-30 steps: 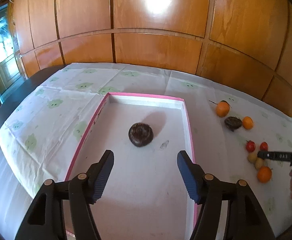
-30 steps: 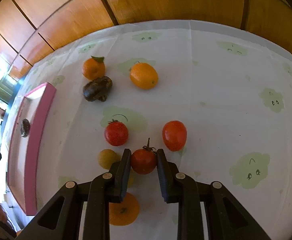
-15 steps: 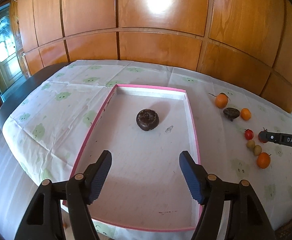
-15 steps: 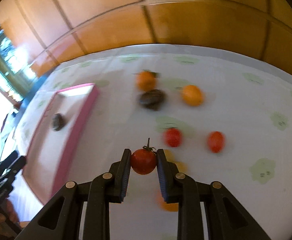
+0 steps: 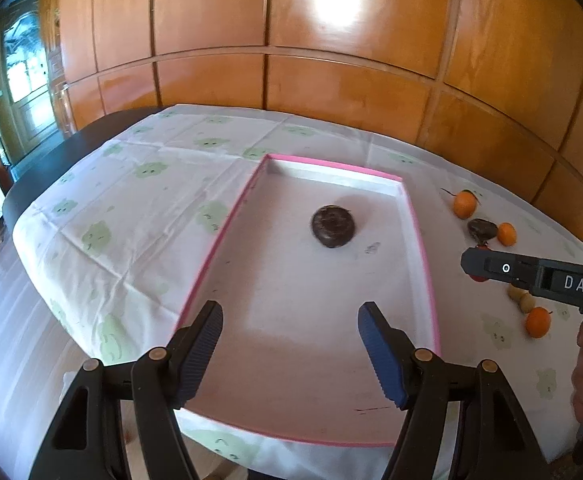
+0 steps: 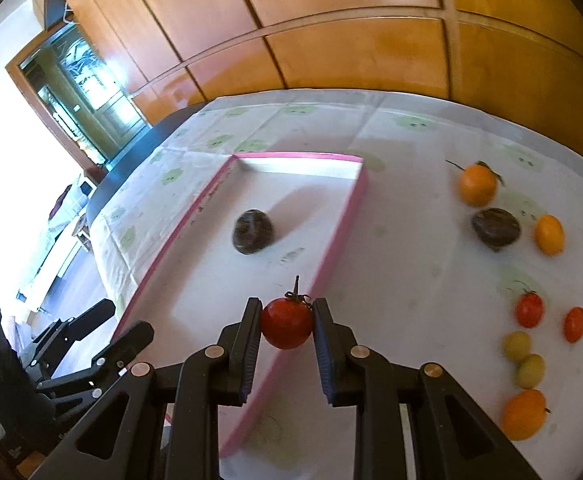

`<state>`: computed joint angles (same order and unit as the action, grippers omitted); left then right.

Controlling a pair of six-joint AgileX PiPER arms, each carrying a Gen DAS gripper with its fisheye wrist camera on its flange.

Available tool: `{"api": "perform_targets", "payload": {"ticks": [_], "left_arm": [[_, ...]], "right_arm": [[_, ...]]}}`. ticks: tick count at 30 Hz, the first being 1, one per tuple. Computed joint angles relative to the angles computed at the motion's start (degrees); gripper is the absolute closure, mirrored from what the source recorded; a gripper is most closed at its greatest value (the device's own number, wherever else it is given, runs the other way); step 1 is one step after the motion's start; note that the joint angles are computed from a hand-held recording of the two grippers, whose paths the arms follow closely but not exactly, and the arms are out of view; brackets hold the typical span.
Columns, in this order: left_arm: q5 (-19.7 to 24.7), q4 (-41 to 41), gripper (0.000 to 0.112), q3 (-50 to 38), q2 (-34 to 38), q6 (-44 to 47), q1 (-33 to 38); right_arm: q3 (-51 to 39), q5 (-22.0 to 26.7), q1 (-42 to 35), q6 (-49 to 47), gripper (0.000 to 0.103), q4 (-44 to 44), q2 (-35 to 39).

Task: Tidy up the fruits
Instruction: 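Carry the red tomato into the pink tray and open the right tool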

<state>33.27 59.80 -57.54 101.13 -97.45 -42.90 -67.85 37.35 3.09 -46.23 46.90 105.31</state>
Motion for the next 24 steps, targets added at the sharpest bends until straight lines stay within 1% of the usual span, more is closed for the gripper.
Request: {"api": "perform_targets", "payload": {"ticks": [5,13,18,24], "left_arm": [[-0.64,0.32,0.040,1.83,-0.76,-1.50,0.90],[-0.85,-0.29,0.039,2.31,-1.21,-0.98,0.93],[-0.72,0.08,0.039,1.94,-1.01,-0.84,0.07],[-0.78,-0.48,0.039,1.47,-0.86,-0.02,-0.36]], "right_arm": [[-2.84,-1.80,3.92,4.98,0.078,-4.31,2.54],[-7.50,-2.73,7.37,12.62,0.077,-9.96,5.63],[-6.90,-3.07,7.16,11.73,0.075,-8.39,4.69],[-3.26,-4.14,5.38,8.78,0.075,-5.73,1.33]]}}
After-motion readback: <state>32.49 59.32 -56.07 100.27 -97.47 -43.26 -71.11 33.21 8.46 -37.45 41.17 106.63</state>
